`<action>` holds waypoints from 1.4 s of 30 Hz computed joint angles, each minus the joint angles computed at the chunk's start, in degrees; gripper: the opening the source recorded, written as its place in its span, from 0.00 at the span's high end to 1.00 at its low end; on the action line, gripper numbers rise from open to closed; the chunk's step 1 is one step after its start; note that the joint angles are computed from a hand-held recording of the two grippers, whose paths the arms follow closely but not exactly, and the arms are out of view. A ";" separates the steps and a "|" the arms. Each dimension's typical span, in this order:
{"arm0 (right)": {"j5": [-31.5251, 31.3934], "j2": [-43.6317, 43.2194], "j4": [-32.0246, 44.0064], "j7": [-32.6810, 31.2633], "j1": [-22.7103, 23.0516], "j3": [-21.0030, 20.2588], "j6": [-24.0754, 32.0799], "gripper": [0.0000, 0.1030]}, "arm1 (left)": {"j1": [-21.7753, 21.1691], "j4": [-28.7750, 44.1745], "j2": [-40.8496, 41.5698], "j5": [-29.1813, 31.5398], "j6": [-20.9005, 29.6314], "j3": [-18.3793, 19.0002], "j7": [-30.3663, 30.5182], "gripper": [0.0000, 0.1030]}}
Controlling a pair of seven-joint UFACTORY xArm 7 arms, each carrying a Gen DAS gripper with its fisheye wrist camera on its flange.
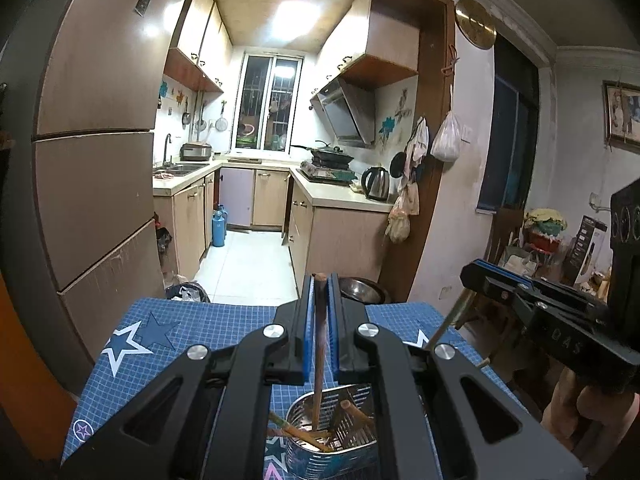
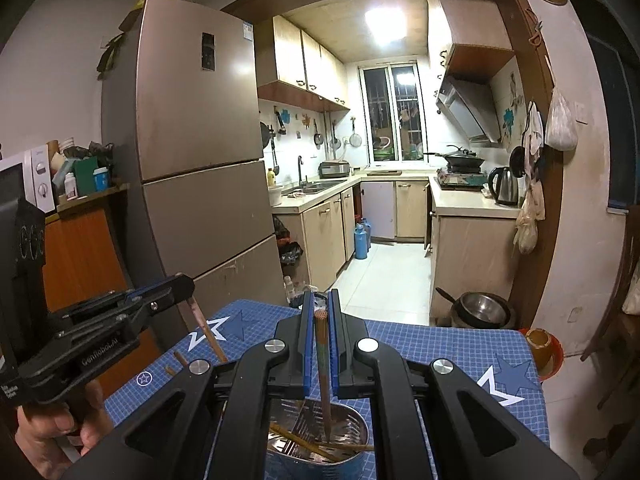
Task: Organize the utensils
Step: 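Lower the chopsticks into the teal holder and open both tools, then move both open tools back down to the chopsticks on the table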
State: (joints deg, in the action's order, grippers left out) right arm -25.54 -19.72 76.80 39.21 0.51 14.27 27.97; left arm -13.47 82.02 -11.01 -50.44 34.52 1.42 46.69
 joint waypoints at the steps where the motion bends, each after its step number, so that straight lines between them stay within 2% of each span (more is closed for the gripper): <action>1: 0.13 -0.04 -0.18 -0.15 0.15 -0.09 -0.11 0.92 | -0.03 0.01 0.02 0.02 0.55 0.07 0.24 0.95; 3: 0.45 -0.27 -0.64 -0.66 0.43 -0.32 -0.36 0.92 | 0.05 -0.38 -0.15 0.26 0.26 -0.06 0.25 0.93; 4: 0.47 -0.46 -0.89 -0.71 0.39 -0.36 -0.52 0.87 | 0.05 -0.38 -0.09 0.32 0.22 -0.11 0.06 0.85; 5: 0.61 -0.64 -1.08 -0.74 0.35 -0.44 -0.68 0.77 | 0.07 -0.62 -0.22 0.42 -0.20 -0.21 -0.11 0.72; 7: 0.59 -1.05 -1.35 -0.54 0.03 -0.34 -0.93 0.72 | -0.06 -1.31 -0.68 0.35 -1.34 -0.29 -0.12 0.56; 12: -0.13 -3.31 -2.06 -0.26 -0.78 0.76 0.10 0.70 | -0.66 -2.51 -2.58 1.22 -1.89 0.03 -0.30 0.55; 15: 0.32 -7.01 -3.25 -0.78 -0.53 1.38 1.37 0.70 | -1.66 -4.64 -6.44 1.01 -1.39 1.12 0.82 0.55; 17: 1.66 -12.35 -6.19 -1.90 0.51 1.78 2.49 0.70 | -3.03 -7.79 -11.09 0.16 -0.68 2.74 3.36 0.54; 19: 3.77 -19.99 -11.59 -2.61 1.90 2.36 3.52 0.70 | -4.39 -13.52 -18.39 0.51 0.11 4.68 6.44 0.46; 21: 6.48 -30.21 -19.36 -2.76 4.45 3.90 6.59 0.70 | -5.83 -21.10 -27.21 1.70 2.78 7.75 10.06 0.38; 22: 7.82 -34.03 -22.44 -2.49 5.34 4.74 7.76 0.70 | -5.76 -24.17 -30.38 3.14 3.84 8.63 10.36 0.37; 24: 11.12 -44.65 -30.82 0.10 9.02 8.39 13.98 0.70 | -5.35 -30.55 -36.43 6.66 6.29 10.74 11.57 0.37; 25: 13.28 -47.53 -32.90 0.53 9.35 9.83 15.83 0.70 | -4.61 -33.56 -38.91 8.63 7.97 11.79 11.07 0.37; 27: 18.60 -54.86 -39.31 5.19 13.26 14.55 23.32 0.70 | -3.16 -38.47 -42.50 12.06 10.87 13.18 9.89 0.37; 29: 23.12 -58.85 -43.30 10.29 16.56 18.31 28.27 0.70 | -1.24 -43.89 -46.25 15.40 14.13 14.37 9.02 0.37; 31: 26.35 -60.75 -45.64 14.93 19.66 21.85 31.77 0.70 | -0.17 -47.20 -48.32 17.43 16.69 15.25 8.34 0.37; 33: 27.09 -60.26 -46.22 17.64 21.06 23.64 32.11 0.70 | 0.76 -49.52 -49.30 18.67 18.27 15.75 7.64 0.37; 40: 23.24 -55.07 -42.88 20.83 22.37 28.37 33.02 0.70 | 3.03 -53.21 -52.32 20.44 21.27 17.05 7.56 0.37; 42: 22.62 -53.65 -42.56 21.32 23.16 28.30 31.17 0.70 | 3.23 -53.39 -52.74 20.49 21.48 17.08 7.70 0.37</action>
State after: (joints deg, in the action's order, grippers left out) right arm -2.92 -73.38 34.24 60.53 23.67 42.57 59.14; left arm -10.24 28.63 -63.75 -29.95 56.00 18.49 54.39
